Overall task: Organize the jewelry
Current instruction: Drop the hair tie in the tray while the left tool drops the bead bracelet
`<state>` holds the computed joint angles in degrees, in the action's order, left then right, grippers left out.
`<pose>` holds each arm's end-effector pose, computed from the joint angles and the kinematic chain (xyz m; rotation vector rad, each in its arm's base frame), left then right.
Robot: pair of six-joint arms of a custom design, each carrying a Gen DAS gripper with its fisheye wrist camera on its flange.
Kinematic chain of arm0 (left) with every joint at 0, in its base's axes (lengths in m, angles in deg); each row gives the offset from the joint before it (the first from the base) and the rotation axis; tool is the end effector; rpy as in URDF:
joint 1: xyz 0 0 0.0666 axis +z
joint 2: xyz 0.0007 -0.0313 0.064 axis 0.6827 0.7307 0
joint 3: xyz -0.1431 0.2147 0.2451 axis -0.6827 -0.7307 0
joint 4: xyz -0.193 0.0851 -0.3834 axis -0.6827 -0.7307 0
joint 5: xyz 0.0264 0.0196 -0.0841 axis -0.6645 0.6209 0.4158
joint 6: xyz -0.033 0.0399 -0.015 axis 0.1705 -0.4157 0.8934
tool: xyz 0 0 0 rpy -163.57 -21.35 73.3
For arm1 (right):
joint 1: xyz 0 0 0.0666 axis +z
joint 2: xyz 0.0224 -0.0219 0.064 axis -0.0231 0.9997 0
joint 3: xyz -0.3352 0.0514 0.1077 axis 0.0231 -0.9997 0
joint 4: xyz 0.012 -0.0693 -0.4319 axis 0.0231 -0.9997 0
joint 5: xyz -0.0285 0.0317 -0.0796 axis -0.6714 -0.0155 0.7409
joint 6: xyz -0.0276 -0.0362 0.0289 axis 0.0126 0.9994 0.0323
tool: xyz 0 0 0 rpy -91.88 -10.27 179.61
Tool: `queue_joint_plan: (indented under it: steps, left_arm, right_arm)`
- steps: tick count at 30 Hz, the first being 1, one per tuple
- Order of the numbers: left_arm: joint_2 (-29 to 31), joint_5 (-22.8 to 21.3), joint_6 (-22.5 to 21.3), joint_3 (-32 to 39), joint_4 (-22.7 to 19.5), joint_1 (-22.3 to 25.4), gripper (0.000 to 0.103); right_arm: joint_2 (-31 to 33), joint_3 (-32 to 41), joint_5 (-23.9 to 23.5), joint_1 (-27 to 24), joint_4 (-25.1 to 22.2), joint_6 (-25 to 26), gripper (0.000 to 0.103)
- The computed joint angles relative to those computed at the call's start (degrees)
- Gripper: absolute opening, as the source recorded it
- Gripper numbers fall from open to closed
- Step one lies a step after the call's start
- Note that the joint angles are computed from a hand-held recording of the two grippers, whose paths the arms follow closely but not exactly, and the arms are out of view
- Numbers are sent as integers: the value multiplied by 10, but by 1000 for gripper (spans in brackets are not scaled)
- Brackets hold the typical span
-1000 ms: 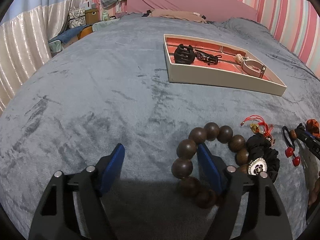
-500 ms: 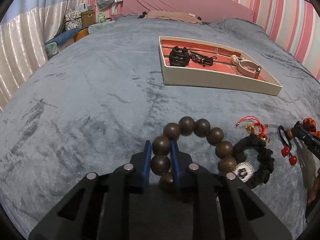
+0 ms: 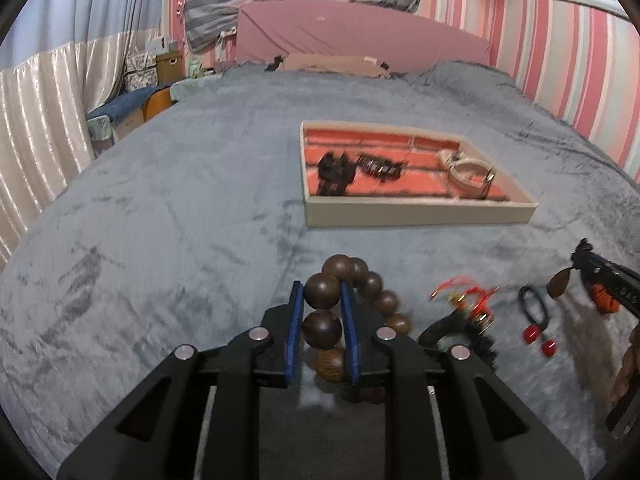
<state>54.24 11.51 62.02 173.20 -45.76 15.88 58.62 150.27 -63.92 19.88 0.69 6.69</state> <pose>0.5227 -0.2694 0.4165 0.4734 2.2614 -0.2931 0.4212 0.1477 0.4184 0.3836 2.2522 -0.0129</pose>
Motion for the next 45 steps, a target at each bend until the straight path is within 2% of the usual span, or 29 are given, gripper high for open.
queue_joint_plan:
  steps: [6, 11, 21, 28, 34, 37, 41, 45]
  left_arm:
    - [20, -2, -19, 51, -4, -9, 19]
    - [62, -8, -24, 123, -21, -15, 19]
    - [216, -19, -21, 349, -90, -27, 19]
    - [333, -12, -8, 504, -158, -31, 19]
    - [391, -19, 2, 557, -192, -26, 19]
    - [415, -17, 16, 584, -211, -18, 19]
    - [423, -49, -1, 588, -204, -19, 20]
    - [469, -60, -4, 665, -235, -19, 20]
  right_arm:
    - [10, 29, -15, -18, 10, 8, 16]
    - [43, 73, -18, -31, 6, 36, 16]
    - [142, 180, -34, -67, 0, 89, 16]
    - [203, 225, -42, -86, -8, 112, 16]
    - [224, 218, -43, -98, -13, 112, 16]
    - [223, 209, -29, -102, -5, 110, 16]
    - [239, 223, -32, -108, -23, 109, 16]
    - [259, 231, -33, -111, -33, 113, 16]
